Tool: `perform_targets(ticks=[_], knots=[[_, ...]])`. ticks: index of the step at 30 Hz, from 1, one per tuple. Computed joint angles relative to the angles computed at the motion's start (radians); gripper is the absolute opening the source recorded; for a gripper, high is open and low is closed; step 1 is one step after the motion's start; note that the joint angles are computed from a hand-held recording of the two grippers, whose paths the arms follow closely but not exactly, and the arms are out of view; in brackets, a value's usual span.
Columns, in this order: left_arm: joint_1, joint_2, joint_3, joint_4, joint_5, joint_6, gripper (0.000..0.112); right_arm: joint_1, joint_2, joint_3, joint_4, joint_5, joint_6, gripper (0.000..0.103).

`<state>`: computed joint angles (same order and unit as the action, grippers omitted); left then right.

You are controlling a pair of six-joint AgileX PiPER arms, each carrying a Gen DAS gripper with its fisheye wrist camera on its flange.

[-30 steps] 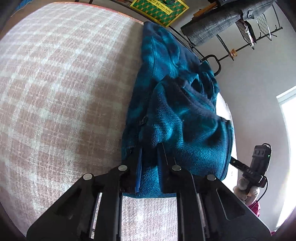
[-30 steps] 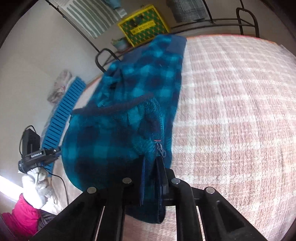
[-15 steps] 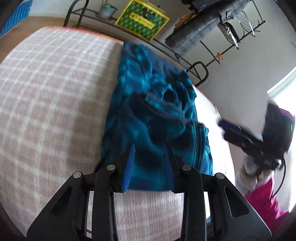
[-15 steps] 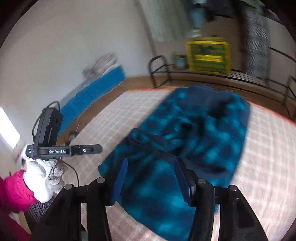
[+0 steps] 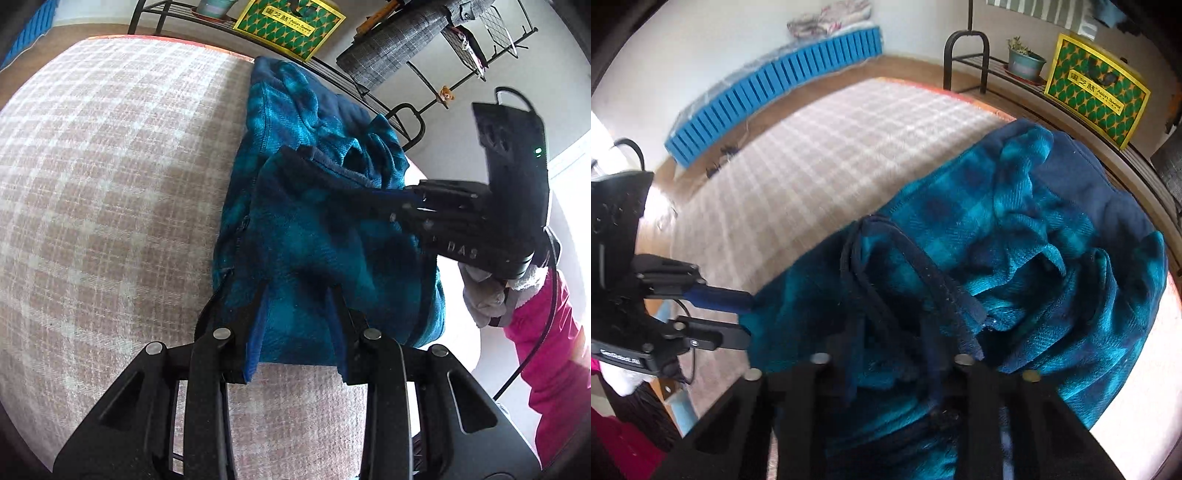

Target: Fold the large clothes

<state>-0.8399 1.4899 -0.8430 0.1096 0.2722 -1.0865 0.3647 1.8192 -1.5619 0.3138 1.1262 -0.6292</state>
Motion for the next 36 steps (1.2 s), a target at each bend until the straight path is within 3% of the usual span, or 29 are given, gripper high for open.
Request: perform_targets(ticks=[3,7,9,13,16,17,18,19,23,25,27,29,32,34,36], knots=[[-0.013,0.022,-0.022,0.099,0.034,-0.074,0.030,0.018,-0.005,0.006,-0.045,-0.100,0.023,0.009],[-0.021,0.015,-0.041,0.118,0.073,-0.077,0.030,0.000,0.064,-0.025,0.006,-0.103,0.056,0.011],[-0.026,-0.012,-0.036,0.165,0.080,-0.120,0.030,-0.061,0.022,-0.004,0.099,-0.073,0.026,0.023],[-0.005,-0.025,-0.064,0.145,0.078,-0.076,0.030,-0.263,-0.157,0.138,0.260,-0.085,-0.072,0.026],[0.017,0.024,-0.144,0.100,0.103,0.031,0.030,-0.435,-0.246,0.252,0.306,-0.075,-0.122,0.043],[0.024,0.044,-0.170,0.080,0.105,0.073,0.030,-0.486,-0.260,0.287,0.314,-0.079,-0.134,0.061],[0.032,0.069,-0.199,0.051,0.110,0.124,0.030,-0.541,-0.264,0.320,0.330,-0.084,-0.146,0.070],[0.038,0.092,-0.224,0.013,0.112,0.176,0.030,-0.577,-0.253,0.340,0.337,-0.092,-0.143,0.071],[0.030,0.164,-0.298,0.039,0.136,0.188,0.030,-0.666,-0.161,0.355,0.358,-0.097,-0.128,0.069],[0.037,0.191,-0.318,0.016,0.136,0.204,0.030,-0.660,-0.134,0.364,0.361,-0.105,-0.146,0.055],[0.042,0.212,-0.332,0.011,0.134,0.205,0.030,-0.632,-0.120,0.362,0.343,-0.099,-0.148,0.021],[0.044,0.225,-0.348,0.028,0.137,0.197,0.030,-0.612,-0.155,0.386,0.330,-0.128,-0.169,0.010],[0.029,0.264,-0.386,0.163,0.171,0.105,0.030,-0.612,-0.228,0.417,0.329,-0.181,-0.183,0.006],[0.037,0.347,-0.443,0.191,0.240,0.122,0.030,-0.599,-0.225,0.417,0.271,-0.225,-0.126,0.006],[0.065,0.369,-0.401,0.126,0.163,0.154,0.030,-0.582,-0.188,0.428,0.224,-0.235,-0.105,0.006]])
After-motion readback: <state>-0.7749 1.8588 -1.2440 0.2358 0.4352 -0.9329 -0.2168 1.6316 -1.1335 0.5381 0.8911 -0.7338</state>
